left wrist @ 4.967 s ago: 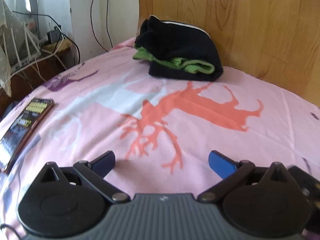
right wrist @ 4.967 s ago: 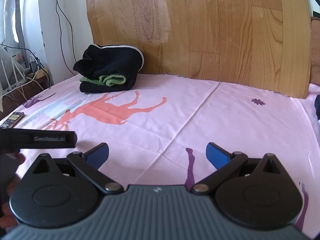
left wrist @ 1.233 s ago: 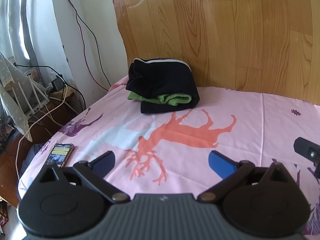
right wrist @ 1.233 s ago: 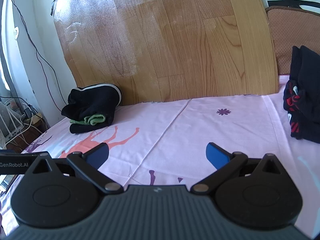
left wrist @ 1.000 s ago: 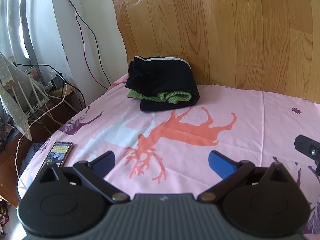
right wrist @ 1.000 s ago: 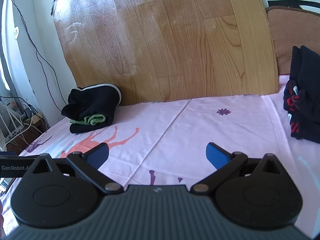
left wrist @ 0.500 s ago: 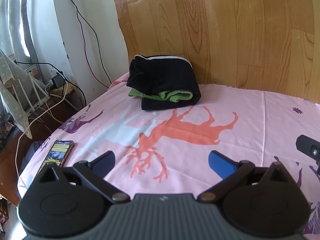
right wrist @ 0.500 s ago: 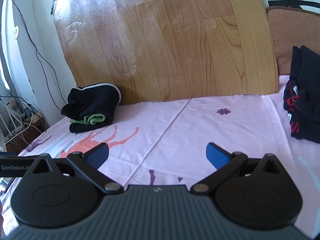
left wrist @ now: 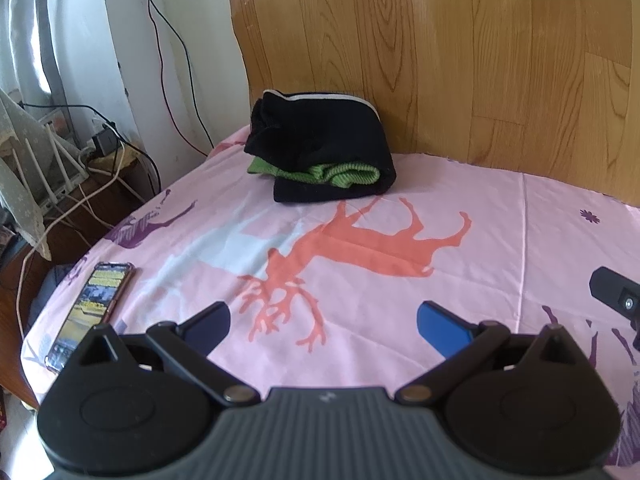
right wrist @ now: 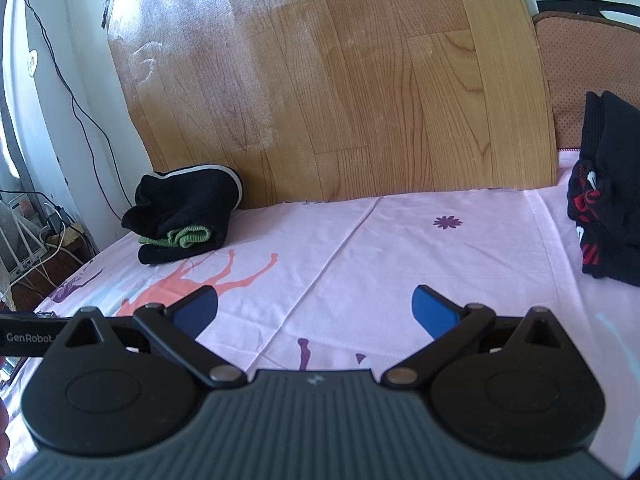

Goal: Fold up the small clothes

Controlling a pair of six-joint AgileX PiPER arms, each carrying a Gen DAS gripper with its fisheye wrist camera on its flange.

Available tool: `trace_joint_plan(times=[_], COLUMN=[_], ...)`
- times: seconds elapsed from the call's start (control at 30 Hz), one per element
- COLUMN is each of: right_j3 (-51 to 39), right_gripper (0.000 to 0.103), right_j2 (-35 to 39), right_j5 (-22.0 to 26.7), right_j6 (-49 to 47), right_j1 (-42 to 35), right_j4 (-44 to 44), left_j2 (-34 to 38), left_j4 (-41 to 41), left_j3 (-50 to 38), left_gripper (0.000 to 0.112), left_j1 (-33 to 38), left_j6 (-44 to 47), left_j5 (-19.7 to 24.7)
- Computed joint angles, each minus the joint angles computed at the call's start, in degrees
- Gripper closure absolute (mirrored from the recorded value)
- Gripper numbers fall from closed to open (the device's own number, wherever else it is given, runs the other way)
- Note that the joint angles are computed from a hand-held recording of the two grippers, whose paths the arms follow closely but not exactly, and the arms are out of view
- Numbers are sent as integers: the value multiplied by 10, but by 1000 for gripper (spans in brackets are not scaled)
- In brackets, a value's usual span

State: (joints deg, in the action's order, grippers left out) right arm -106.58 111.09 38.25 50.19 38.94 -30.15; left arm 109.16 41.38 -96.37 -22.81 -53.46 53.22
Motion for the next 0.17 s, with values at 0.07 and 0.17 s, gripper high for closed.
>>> trace_joint_plan(times=[0.07, 0.17], right_j3=[-1, -1], right_gripper=[0, 0], right_j2=[0, 1], right_j5=[0, 1], right_j6=[-1, -2], right_j1=[0, 0], right_j4=[1, 2], left_j2=[-6, -12], left_j4=[3, 19], left_j3=[9, 19], left_gripper=[10, 10], left_j1=[0, -4], left_j6=[-6, -17], left_j5=[-9, -18])
